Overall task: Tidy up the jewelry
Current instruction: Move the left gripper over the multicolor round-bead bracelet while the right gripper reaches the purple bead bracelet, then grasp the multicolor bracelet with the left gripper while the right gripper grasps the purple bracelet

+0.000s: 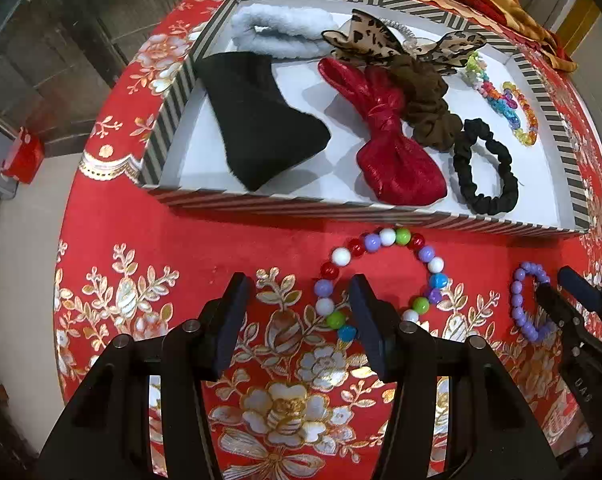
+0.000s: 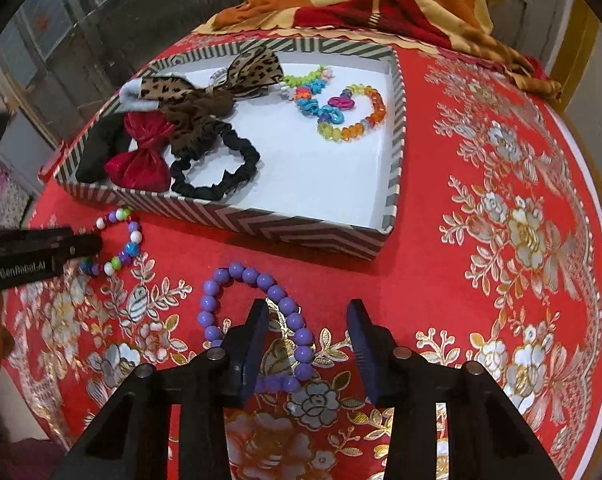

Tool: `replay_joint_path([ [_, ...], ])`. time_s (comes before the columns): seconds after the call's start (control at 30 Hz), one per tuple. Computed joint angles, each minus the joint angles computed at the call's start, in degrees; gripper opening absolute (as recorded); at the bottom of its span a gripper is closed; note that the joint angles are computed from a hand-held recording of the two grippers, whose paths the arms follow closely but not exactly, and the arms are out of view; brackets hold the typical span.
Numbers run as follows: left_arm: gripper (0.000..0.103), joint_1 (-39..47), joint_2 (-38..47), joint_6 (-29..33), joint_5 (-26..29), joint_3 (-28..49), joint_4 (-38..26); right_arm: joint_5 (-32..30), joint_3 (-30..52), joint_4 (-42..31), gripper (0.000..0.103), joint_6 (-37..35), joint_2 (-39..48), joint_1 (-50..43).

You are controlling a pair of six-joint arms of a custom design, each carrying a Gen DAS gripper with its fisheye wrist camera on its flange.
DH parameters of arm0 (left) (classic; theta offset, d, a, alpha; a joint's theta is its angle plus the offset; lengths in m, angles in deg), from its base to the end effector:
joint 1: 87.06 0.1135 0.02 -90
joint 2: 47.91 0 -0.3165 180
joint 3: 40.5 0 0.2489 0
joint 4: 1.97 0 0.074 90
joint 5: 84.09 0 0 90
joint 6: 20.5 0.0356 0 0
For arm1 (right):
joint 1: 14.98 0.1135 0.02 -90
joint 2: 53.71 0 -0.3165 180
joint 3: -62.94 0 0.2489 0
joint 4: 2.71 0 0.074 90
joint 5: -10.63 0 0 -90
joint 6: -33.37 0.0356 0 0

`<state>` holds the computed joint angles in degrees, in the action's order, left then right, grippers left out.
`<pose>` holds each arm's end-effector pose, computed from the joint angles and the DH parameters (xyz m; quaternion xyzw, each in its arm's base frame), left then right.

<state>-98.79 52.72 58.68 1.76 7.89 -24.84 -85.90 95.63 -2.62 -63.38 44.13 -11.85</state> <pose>0.2541 -0.0501 0.1220 0.0032 0.9909 0.0099 0.1340 0.2133 0.0157 0.1020 -0.0962 0.9701 0.0488 0.2172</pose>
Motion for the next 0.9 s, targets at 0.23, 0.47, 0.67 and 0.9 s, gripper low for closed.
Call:
replay_joint_path([
  [0.23,0.009,-0.40,-0.28,2.08,3.08,-0.45,2.58,1.76,-0.83,1.58,0.009,-1.20,-0.32,2.26],
  [0.47,0.008,2.59,-2.91,5.16,11.22,0.90,-2.90,-1.90,-1.18,-3.77,0.009,-1.50,-8.04,0.28],
  [0.67,0.008,4.11,-10.67,8.05,13.45,2.04,-8.52,-2.69,0.57,-13.12,0.009,-2.19,-19.49,-0.27],
  [0.9,0.008,7.04,-17.94,10.75,16.81,5.52,-16.36,-4.55,5.08,-20.79,0.009,-3.67,-25.79,-2.40],
])
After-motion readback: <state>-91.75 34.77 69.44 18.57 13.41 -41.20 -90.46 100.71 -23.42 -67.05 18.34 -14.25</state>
